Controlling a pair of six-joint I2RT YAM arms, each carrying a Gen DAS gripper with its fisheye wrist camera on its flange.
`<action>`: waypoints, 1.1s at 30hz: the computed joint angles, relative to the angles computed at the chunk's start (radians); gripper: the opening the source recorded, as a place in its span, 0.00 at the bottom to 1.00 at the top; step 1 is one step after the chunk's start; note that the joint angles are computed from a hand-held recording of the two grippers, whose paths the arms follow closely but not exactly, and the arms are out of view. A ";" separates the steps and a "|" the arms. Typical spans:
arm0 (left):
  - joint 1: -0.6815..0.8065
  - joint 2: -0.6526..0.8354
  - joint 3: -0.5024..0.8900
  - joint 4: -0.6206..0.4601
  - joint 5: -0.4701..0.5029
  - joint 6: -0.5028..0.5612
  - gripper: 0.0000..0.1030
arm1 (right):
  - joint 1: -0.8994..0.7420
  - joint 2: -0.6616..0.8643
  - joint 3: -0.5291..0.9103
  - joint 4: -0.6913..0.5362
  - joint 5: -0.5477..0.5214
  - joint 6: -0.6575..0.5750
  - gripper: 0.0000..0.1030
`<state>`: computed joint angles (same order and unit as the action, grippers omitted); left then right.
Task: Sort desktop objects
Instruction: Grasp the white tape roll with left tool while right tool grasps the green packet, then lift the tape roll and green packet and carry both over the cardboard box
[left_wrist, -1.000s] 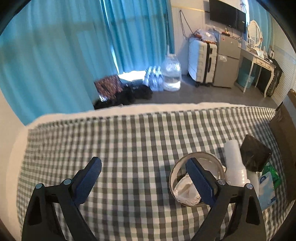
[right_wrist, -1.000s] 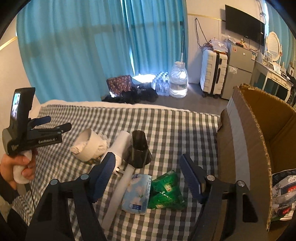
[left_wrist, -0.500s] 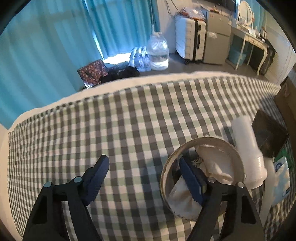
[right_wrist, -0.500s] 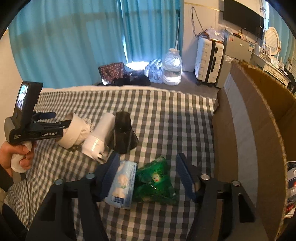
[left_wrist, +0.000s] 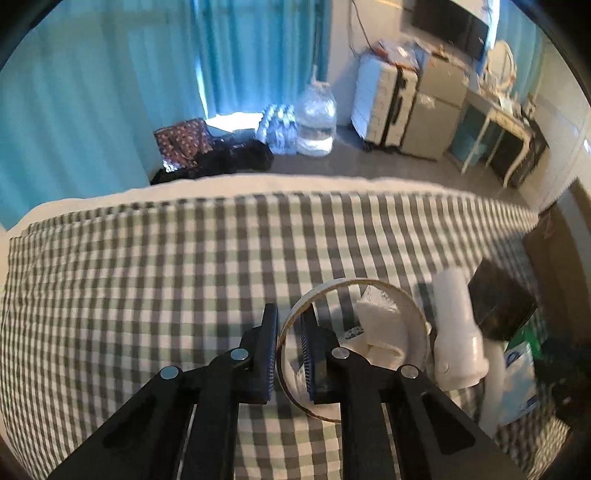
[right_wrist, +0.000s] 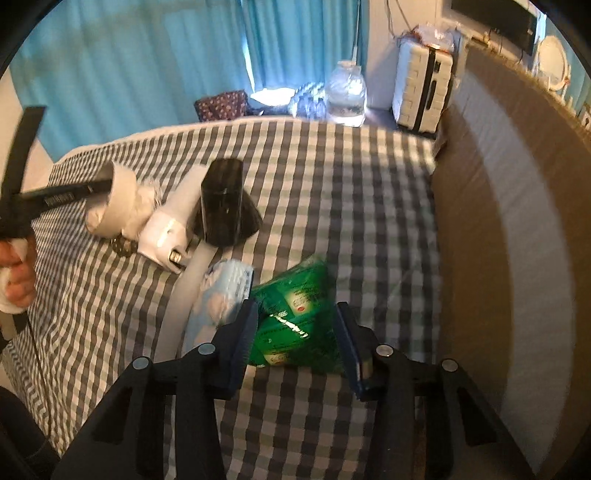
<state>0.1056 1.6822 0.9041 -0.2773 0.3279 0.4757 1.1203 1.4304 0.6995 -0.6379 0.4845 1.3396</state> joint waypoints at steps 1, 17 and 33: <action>0.002 0.004 0.018 -0.005 0.002 -0.008 0.12 | -0.007 0.011 -0.006 0.015 -0.007 0.000 0.42; 0.126 -0.182 -0.035 -0.055 0.074 0.007 0.12 | -0.070 0.181 0.005 0.148 -0.018 -0.093 0.48; 0.266 -0.487 -0.025 -0.253 0.167 0.083 0.12 | 0.134 0.039 0.090 -0.054 0.144 0.103 0.32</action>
